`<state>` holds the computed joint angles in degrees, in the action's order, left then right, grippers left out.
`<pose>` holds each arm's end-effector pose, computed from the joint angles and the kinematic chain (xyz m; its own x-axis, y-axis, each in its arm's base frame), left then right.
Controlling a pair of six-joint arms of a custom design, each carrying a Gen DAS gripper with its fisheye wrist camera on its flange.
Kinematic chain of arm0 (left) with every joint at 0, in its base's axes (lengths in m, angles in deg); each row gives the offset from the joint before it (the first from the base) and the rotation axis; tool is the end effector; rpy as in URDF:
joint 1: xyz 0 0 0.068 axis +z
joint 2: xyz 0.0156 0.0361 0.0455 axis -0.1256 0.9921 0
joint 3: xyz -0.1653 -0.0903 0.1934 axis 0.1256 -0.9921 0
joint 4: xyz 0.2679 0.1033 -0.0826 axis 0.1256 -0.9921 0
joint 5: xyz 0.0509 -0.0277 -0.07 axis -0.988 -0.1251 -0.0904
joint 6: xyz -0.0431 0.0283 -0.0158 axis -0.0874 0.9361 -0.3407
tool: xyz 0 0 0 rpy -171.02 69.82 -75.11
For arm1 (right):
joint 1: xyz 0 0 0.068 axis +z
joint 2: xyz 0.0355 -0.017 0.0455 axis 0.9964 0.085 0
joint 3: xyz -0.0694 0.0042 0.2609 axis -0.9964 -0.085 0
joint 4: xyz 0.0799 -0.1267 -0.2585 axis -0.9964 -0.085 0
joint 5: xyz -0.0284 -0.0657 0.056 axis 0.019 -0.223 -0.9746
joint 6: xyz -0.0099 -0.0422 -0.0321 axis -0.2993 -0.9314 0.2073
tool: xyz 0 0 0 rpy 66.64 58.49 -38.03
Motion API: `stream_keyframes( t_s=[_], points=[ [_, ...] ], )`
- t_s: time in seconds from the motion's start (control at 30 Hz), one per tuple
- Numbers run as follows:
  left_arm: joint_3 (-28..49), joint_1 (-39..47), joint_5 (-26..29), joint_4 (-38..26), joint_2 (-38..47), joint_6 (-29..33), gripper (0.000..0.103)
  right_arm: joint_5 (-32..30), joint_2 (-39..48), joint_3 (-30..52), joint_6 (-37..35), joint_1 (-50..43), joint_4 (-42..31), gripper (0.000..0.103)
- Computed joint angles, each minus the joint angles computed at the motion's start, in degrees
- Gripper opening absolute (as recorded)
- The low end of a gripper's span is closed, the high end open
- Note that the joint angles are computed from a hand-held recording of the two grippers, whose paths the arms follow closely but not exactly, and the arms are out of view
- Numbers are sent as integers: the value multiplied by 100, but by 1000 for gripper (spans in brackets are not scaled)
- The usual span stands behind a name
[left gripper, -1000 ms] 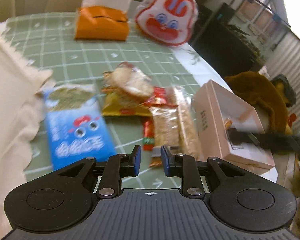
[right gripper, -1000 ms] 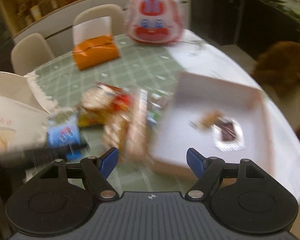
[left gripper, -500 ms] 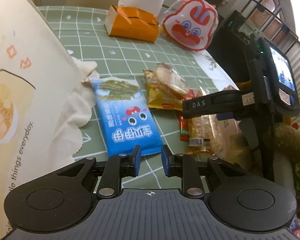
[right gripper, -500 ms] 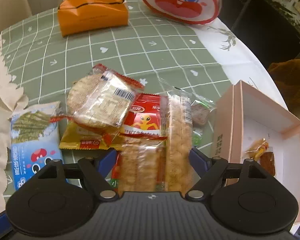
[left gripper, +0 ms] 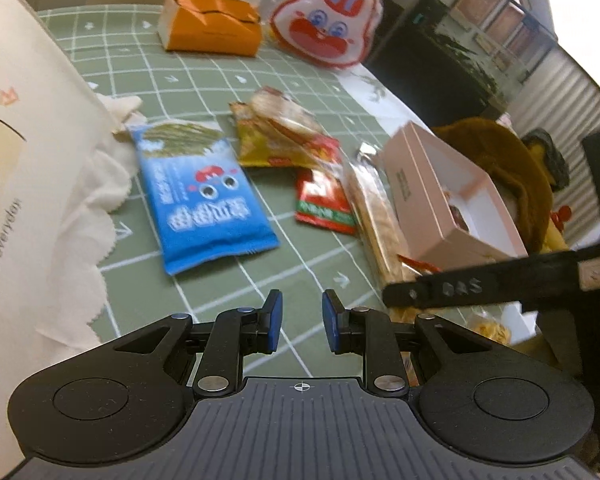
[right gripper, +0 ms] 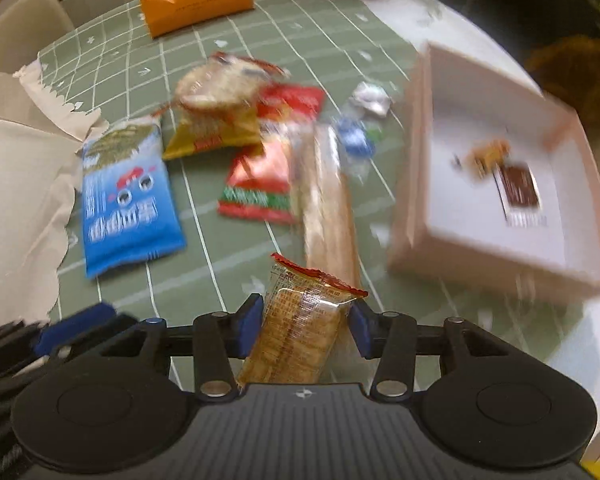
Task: Organize snacks
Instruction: 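Move the open left gripper toward the bread-stick packets, then close the left gripper on the clear bread-stick packet while the right moves toward the biscuit bar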
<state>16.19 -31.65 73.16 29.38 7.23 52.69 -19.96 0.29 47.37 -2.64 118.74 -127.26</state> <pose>0.2123 -0.0986 0.2098 -0.7975 -0.2679 -0.5405 -0.0130 0.9034 -0.4285 0.2784 0.1835 0.1948 -0.9138 -0.1623 -0.3723 -0.2173 0.9698 0.1104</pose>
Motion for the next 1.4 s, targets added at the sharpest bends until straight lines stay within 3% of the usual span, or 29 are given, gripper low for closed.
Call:
stream_keyframes(
  t_s=[0.13, 0.3, 0.63, 0.9, 1.07, 1.1, 1.13, 1.2, 1.3, 1.4],
  points=[
    [0, -217, 10, 115, 131, -123, 26, -362, -666, -745, 88, -256, 106, 45],
    [45, -397, -50, 274, 305, -187, 26, -362, -1228, -1454, 100, -484, 320, 47],
    [49, -114, -163, 287, 311, -400, 25, -146, -1860, -2041, -98, -826, 806, 59],
    [868, -241, 392, 1069, 1611, -666, 26, 21, -2214, -2229, -367, -887, 897, 63],
    [2359, -612, -145, 652, 3296, -200, 26, -97, -2738, -2403, -580, -1166, 699, 70],
    [2606, -672, -358, 528, 3567, -113, 30, -149, -2833, -2450, -618, -1243, 670, 70],
    [2761, -718, -505, 517, 3759, -13, 44, -179, -2939, -2518, -669, -1326, 658, 70],
    [3028, -788, -669, 443, 4082, 173, 62, -194, -3084, -2651, -644, -1457, 649, 70],
    [3258, -804, -495, 366, 4394, 507, 57, -371, -3292, -2858, -511, -1635, 597, 70],
    [3042, -859, -498, 406, 4213, 917, 45, -575, -3638, -3075, -303, -1646, 501, 70]
  ],
)
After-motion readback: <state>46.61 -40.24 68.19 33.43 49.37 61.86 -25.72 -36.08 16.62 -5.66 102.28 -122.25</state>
